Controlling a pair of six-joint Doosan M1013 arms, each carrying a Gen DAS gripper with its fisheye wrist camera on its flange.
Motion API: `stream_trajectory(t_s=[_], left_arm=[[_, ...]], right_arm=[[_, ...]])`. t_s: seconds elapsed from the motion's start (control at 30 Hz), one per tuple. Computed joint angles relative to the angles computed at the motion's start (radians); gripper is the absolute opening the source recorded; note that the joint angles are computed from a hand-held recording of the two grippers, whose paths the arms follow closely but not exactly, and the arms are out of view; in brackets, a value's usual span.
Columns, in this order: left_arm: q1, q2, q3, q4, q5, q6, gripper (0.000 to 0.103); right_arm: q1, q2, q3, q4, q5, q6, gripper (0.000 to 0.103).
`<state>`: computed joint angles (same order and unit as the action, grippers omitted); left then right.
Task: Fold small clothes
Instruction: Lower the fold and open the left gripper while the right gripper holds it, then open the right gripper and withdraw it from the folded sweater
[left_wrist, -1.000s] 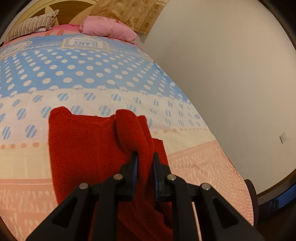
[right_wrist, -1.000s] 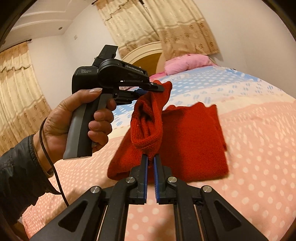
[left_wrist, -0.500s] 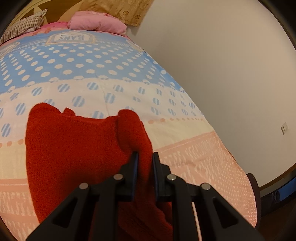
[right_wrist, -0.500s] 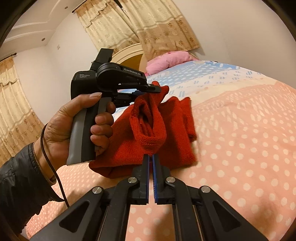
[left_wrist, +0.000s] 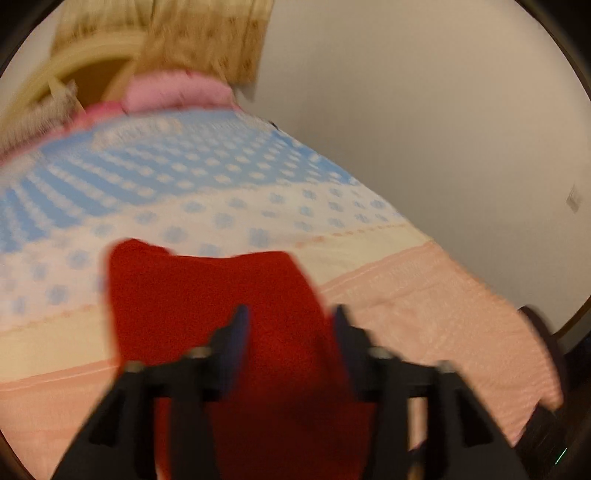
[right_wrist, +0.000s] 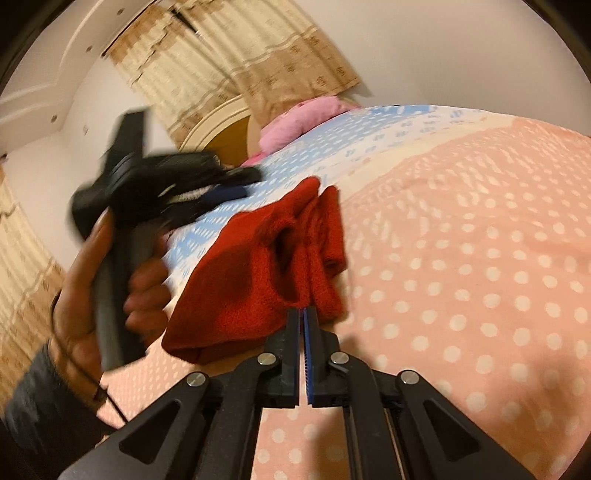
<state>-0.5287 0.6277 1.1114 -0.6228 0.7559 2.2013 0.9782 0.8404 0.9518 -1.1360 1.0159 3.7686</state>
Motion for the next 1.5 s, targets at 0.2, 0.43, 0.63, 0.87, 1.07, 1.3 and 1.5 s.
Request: stream_trajectory(t_s=[0.2, 0.43, 0.63, 0.87, 1.07, 1.3, 1.5], left_arm=[[0.053, -0.094, 0.214, 0.014, -0.233, 0.061, 0.076], [0.097, -0.061, 0.218, -0.094, -0.155, -0.006, 0.077], [0.078, -0.080, 0.271, -0.123, -0.229, 0.109, 0.089], [0.062, -0.085, 0.276, -0.022, -0.226, 0.091, 0.102], [0.069, -0.089, 0.278, -0.055, -0.210, 0.105, 0.103], [0.059, -0.070, 0.234, 0.071, -0.234, -0.057, 0.103], [0.054, -0.073, 0.258, 0.045, -0.258, -0.017, 0.103]], right_arm=[[0.013, -0.015, 0.010, -0.055, 0.059, 0.041, 0.065], [-0.062, 0.002, -0.118, 0.108, -0.020, -0.327, 0.067], [-0.148, 0.055, -0.223, 0.481, -0.081, -0.625, 0.019], [-0.128, 0.016, -0.144, 0.371, -0.056, -0.524, 0.013], [-0.145, 0.032, -0.152, 0.413, -0.045, -0.544, 0.014], [-0.111, 0.086, -0.304, 0.299, 0.199, -0.635, 0.040], [-0.149, 0.132, -0.419, 0.441, -0.018, -0.929, 0.040]])
